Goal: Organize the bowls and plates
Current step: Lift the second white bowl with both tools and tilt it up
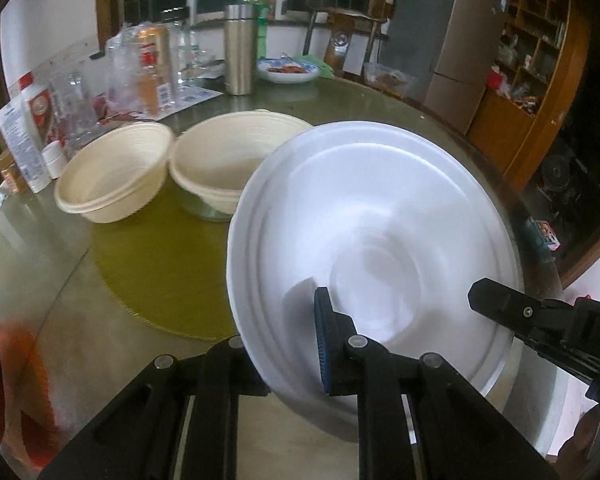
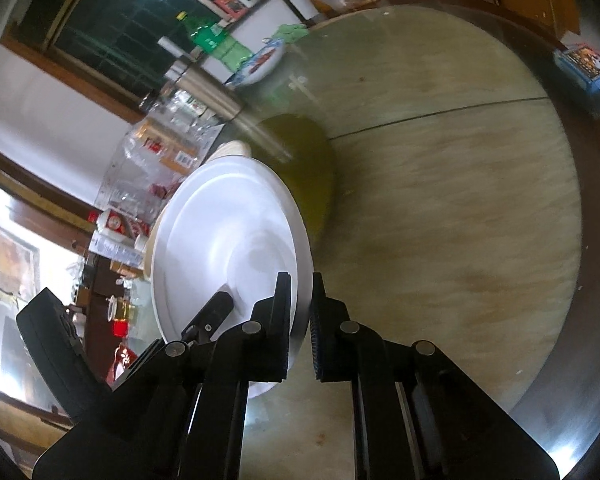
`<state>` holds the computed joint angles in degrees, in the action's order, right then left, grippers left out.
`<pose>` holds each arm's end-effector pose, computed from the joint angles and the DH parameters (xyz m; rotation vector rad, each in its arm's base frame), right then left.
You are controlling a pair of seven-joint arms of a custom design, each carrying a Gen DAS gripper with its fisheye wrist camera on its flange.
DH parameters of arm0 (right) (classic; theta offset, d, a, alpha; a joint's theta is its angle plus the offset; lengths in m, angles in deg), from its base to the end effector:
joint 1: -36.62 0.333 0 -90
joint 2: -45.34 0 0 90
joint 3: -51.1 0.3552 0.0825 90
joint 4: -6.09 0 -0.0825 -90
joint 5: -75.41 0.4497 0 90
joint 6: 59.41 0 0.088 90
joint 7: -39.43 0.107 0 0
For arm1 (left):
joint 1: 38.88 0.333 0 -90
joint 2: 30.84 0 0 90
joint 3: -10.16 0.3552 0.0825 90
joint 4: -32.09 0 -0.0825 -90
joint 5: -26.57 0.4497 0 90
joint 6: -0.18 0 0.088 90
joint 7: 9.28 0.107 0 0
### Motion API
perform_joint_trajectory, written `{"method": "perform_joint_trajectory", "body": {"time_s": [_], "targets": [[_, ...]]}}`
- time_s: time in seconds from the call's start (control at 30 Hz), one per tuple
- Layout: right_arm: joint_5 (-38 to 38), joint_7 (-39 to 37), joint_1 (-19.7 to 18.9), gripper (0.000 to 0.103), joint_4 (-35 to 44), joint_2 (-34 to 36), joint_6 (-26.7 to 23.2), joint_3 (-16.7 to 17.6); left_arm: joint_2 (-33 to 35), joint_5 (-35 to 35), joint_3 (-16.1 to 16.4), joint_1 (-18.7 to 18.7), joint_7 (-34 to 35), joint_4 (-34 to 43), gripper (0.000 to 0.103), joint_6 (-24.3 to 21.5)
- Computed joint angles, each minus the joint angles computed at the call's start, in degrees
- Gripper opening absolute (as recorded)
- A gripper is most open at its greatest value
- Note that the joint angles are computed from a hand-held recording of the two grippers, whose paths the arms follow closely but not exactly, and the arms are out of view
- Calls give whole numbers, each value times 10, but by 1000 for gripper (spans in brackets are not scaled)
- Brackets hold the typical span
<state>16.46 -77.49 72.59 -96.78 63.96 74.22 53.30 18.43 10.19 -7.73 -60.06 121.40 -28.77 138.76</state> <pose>0.5849 0.4386 0.3995 -0.2689 2.3553 -0.4435 0.7620 -0.4806 0.3937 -0.7372 2.8054 -1.0273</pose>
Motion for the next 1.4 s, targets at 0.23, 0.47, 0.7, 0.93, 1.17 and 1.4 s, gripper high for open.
{"method": "perform_joint_trajectory", "body": {"time_s": [0.23, 0.47, 0.7, 0.93, 1.17, 1.4], "targets": [[18, -49, 10, 8, 61, 38, -12, -4, -7, -15, -3, 20, 5, -11, 15, 9], [40, -80, 24, 8, 103, 68, -15, -16, -9, -22, -3, 32, 7, -16, 15, 7], [61, -120, 34, 8, 146, 95, -22, -26, -15, -31, -3, 43, 8, -29, 15, 19], [73, -147, 45, 8, 175, 115, -24, -37, -25, -38, -4, 55, 8, -47, 15, 29], [78, -171, 53, 8, 200, 130, -22, -45, -34, -49, -7, 67, 14, -61, 15, 38], [86, -197, 59, 8, 229, 149, -15, -52, -43, -58, -7, 79, 14, -74, 15, 43]]}}
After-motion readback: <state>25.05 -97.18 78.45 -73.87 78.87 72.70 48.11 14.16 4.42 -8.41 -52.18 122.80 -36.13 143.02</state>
